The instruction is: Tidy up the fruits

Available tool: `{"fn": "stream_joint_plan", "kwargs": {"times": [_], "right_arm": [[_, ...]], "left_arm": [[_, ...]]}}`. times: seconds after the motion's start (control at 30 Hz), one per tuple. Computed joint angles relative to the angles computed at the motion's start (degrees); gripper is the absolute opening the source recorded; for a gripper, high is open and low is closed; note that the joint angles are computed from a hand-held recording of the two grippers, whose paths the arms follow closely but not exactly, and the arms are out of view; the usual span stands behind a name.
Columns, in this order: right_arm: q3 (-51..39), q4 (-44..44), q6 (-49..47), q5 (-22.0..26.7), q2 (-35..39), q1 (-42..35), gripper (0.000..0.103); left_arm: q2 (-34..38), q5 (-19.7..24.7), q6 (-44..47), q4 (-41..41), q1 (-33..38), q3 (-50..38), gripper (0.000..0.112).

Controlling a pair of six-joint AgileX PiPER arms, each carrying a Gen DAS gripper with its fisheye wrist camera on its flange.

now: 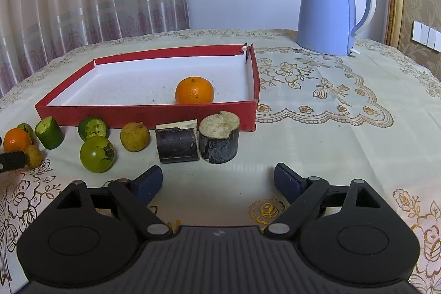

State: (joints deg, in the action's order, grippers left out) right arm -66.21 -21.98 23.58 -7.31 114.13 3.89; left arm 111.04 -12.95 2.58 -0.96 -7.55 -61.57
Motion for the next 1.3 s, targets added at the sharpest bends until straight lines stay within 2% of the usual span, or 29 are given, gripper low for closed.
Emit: {"fn": "stream_joint_plan", "kwargs": {"times": [0.03,0.07,0.1,0.17,0.2,0.27,0.3,0.33,0.43,0.53,0.6,0.67,0.8,1.03,1.1,1.3], "right_arm": [[0.0,0.0,0.0,0.0,0.0,0.0,0.089],[0.0,0.0,0.0,0.0,0.0,0.0,0.089],[0.0,0.2,-0.2,0.1,0.0,0.0,0.089],[0.0,0.2,-0.2,0.1,0.0,0.0,0.089],[0.0,0.2,-0.2,0.0,0.0,0.0,0.089],[0.0,0.2,-0.2,0.0,0.0,0.0,0.089],[0.0,0.2,-0.2,0.0,0.0,0.0,0.089],[0.0,0.2,-0.3,0.1,0.0,0.0,0.089],[0.0,0.3,-0.4,0.1,0.0,0.0,0.089],[0.0,0.4,-0.4,0.0,0.0,0.0,0.089],[0.0,0.6,-0.6,0.1,-0.1,0.1,0.089],[0.0,0.9,-0.9,0.1,-0.1,0.1,0.089],[0.0,2.4,-2.4,0.2,0.0,0.2,0.089],[0.0,2.6,-2.7,0.2,0.0,0.3,0.089],[0.0,2.7,-2.7,0.2,0.0,0.3,0.089],[0.0,2.8,-2.8,0.2,0.0,0.3,0.089]], "left_arm": [[0.0,-1.0,2.9,-2.6,-0.3,0.5,0.099],[0.0,-1.5,3.8,-3.0,-0.4,0.8,0.093],[-0.1,-1.5,2.8,-1.0,-0.4,1.0,0.087],[0.1,-1.9,3.3,-0.8,-0.7,1.1,0.085],[0.1,-2.6,3.7,-0.9,-0.8,1.5,0.079],[0.0,-2.6,0.4,2.9,-0.6,1.5,0.066],[0.1,-1.7,-3.6,7.5,-0.4,1.1,0.060],[0.2,-1.1,-5.5,9.8,-0.4,0.8,0.058],[0.7,-1.4,-3.6,8.6,-0.9,0.7,0.056],[0.6,-1.8,-6.1,10.2,-0.5,0.8,0.053],[0.3,-2.2,-2.8,6.7,-0.6,1.3,0.031],[0.5,-1.6,-2.3,6.7,-0.5,0.9,0.031],[1.0,-2.5,4.6,0.4,-1.4,0.7,0.030],[-0.4,-4.2,3.0,1.0,-1.4,0.8,0.030],[-0.4,-3.3,-0.4,4.6,-1.1,-0.7,0.030],[1.9,-0.2,1.4,3.2,-1.9,-8.3,0.030]]}}
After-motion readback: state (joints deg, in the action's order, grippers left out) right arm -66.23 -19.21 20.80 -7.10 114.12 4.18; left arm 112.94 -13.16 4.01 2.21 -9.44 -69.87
